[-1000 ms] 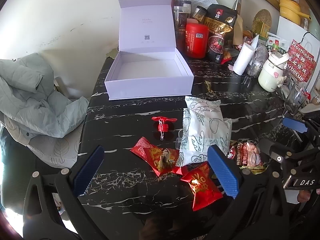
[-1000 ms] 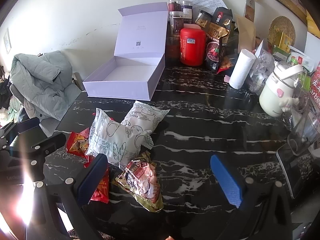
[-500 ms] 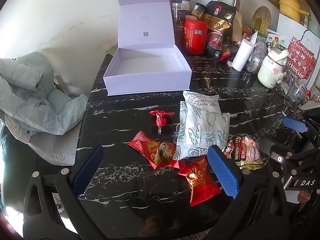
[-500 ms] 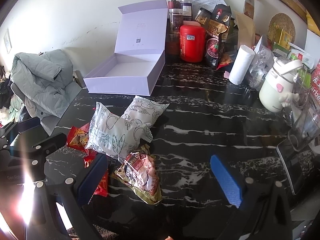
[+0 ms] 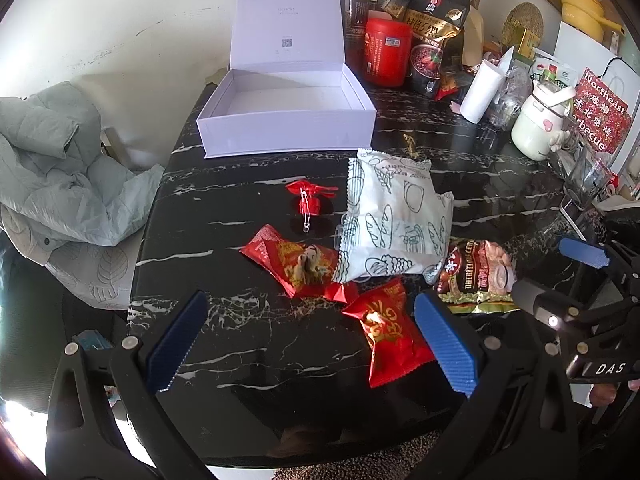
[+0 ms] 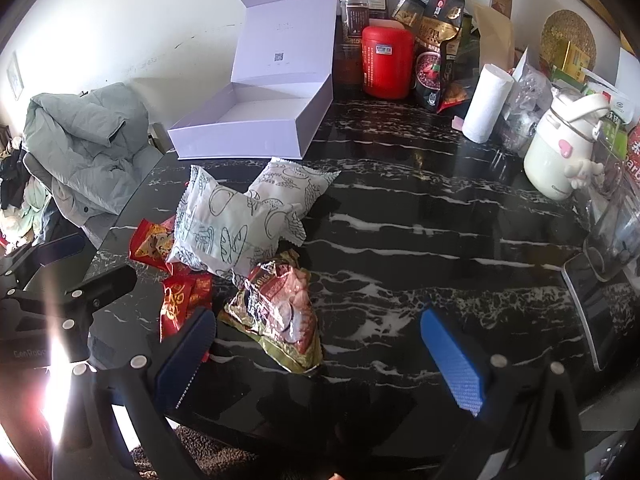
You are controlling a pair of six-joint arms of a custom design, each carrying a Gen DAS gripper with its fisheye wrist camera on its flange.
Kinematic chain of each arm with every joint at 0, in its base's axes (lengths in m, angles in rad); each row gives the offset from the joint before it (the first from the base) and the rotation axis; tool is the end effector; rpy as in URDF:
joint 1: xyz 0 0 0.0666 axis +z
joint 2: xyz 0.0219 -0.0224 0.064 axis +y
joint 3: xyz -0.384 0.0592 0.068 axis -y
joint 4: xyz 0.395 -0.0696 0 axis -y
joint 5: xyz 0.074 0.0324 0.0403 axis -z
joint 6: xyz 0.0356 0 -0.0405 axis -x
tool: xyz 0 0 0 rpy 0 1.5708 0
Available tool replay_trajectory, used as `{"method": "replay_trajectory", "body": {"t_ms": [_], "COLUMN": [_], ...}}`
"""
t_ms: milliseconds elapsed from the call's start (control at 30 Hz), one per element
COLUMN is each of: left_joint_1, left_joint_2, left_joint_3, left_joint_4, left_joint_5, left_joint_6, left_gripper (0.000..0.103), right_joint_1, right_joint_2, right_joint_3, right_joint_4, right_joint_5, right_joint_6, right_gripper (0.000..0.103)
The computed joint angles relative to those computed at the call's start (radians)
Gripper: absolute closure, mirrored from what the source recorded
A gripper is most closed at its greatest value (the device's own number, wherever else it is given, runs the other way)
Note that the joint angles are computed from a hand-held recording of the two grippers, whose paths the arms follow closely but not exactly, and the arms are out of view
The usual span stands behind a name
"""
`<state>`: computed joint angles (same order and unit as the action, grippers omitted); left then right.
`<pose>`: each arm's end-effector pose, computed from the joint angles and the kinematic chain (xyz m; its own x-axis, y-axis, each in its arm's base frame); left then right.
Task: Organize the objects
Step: 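Move both tools toward the snacks on the table, then grasp the brown-green snack bag with the right tool while the left tool grasps the red-gold packet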
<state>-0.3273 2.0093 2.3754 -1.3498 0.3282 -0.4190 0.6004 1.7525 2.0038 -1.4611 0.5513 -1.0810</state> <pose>0.6352 -0.2282 0.5010 -0.5276 0.5858 -0.6152 0.7532 0.6575 -0.0198 0.4872 0.3105 0.4965 -0.6531 0.4638 -0.5986 0.5266 0.8462 0.0811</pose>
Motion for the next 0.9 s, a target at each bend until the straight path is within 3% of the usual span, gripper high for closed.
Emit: {"method": "replay_trajectory", "body": {"t_ms": [367,700,900], "left_joint_1": [-0.004,-0.001,-0.014], "left_joint_2": [-0.014,-0.006,0.027], "left_joint_3": [-0.068,-0.078,-0.03], "left_joint_4": [-0.019,-0.03,-0.098], "left_joint_5": [-0.012,-0.014,0.011], "left_joint_6": [-0.018,-0.007,-0.029], "left_gripper": [0.0,0.0,0.0], "right_joint_1": [-0.015,-0.034,-0.063], "right_joint_2": [-0.018,-0.007,-0.013], "right_joint_3": [-0.076,-0.087,-0.113], "right_joint_4": [0.064,0.113,0.164], "right_joint_5": [-0.089,-0.119,-0.164], "right_joint_6": [0.012,0.113,0.175], "right_gripper": [0.0,0.0,0.0]}}
